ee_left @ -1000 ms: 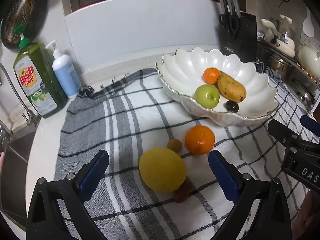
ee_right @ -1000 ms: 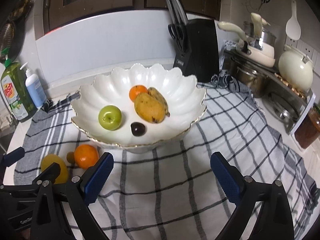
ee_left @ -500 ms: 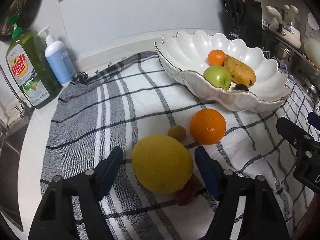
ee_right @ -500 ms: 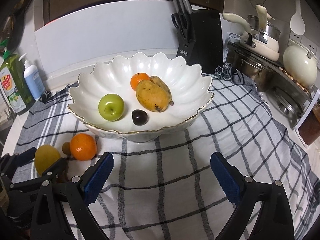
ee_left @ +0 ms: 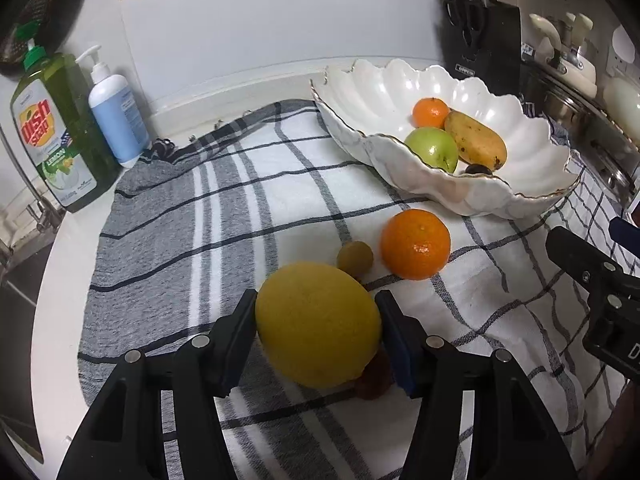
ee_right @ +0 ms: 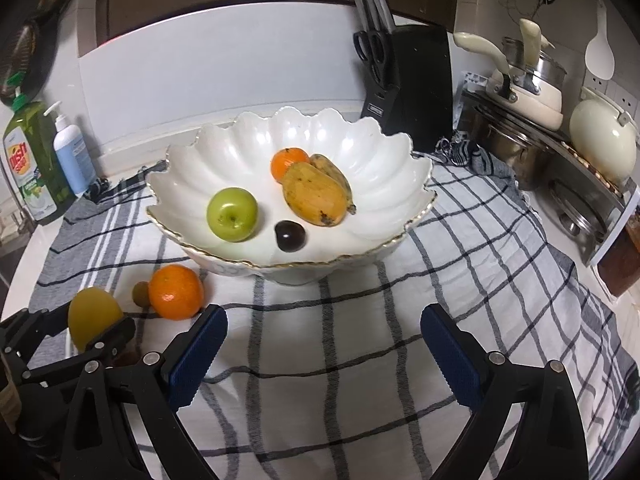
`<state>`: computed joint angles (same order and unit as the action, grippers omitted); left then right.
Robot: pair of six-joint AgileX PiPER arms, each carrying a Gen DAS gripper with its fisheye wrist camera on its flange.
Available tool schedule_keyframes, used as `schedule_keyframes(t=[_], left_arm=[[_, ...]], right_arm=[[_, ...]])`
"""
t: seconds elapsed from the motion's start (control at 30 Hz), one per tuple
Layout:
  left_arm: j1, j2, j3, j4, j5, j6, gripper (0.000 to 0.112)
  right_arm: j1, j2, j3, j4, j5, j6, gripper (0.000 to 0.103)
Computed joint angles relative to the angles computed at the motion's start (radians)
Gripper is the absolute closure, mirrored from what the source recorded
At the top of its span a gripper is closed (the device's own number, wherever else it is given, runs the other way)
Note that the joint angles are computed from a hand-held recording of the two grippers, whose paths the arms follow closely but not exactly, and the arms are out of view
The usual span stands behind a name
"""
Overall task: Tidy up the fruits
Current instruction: 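Grasp the yellow lemon with the left gripper, then lift the lemon with the left gripper while the right moves to the small red fruit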
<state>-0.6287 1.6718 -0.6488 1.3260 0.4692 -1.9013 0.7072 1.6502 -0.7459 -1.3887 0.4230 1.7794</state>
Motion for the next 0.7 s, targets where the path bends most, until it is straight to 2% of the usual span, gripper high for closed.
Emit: schedule_keyframes(t=[0.3, 0.5, 0.57, 0.7], left_arm=[[-0.015, -0.163, 0.131, -0.036, 0.09, 0.018, 0.054], [-0.044, -0.295, 0.247, -0.076, 0.15, 0.015, 0.054], [-0.064, -0.333, 0.284, -0.088, 0.178, 0.001, 0.054], [-0.068, -0.388, 0.34, -0.096, 0.19, -0.02, 0.054]], right_arm=[[0.102, 0.004, -0.024, 0.006, 0.034, 0.001, 0.005], [0.2, 0.021, -0.025, -0.08, 0.029, 0.085, 0.005], [0.219, 0.031, -0.024, -0.136, 0.002, 0.136, 0.008], [0.249, 0.073, -0.037, -0.203, -0.05, 0.188, 0.026]])
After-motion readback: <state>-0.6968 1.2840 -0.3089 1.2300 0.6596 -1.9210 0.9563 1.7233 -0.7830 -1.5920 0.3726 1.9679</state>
